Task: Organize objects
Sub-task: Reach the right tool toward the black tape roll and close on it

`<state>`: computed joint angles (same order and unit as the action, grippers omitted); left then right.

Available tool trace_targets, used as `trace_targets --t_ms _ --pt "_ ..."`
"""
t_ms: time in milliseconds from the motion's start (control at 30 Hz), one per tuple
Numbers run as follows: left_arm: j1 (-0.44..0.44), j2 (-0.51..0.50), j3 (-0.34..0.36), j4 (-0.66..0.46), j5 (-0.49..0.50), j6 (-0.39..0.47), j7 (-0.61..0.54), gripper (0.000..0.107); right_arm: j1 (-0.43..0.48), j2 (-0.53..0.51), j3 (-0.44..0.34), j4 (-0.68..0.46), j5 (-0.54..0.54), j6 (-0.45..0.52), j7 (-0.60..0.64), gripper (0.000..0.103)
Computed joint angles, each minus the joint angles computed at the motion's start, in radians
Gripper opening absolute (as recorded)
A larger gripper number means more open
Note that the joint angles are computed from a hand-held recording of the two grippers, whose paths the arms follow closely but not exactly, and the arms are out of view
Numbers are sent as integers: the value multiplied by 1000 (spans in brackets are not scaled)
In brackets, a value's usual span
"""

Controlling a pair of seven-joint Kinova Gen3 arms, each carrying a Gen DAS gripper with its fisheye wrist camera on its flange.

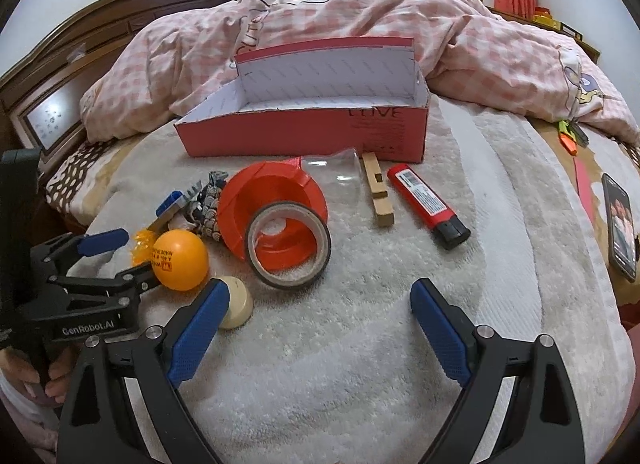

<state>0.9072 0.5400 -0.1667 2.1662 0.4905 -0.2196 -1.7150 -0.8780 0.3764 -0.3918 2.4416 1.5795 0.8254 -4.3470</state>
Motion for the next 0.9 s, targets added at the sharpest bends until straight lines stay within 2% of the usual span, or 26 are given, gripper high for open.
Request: trace_targets --t_ms 267,433,700,900 --pt "-2 0 3 1 3 -2 -4 90 83 5 -1 -12 87 -70 3 94" --pt "-2 0 1 1 5 -3 -7 90 127 8 -4 -32 101 -105 35 93" --pt "0 0 1 1 10 -3 -10 90 122 14 5 -44 68 -105 68 82" --pt "1 0 1 1 12 -4 -12 90 104 17 14 -46 50 -88 65 69"
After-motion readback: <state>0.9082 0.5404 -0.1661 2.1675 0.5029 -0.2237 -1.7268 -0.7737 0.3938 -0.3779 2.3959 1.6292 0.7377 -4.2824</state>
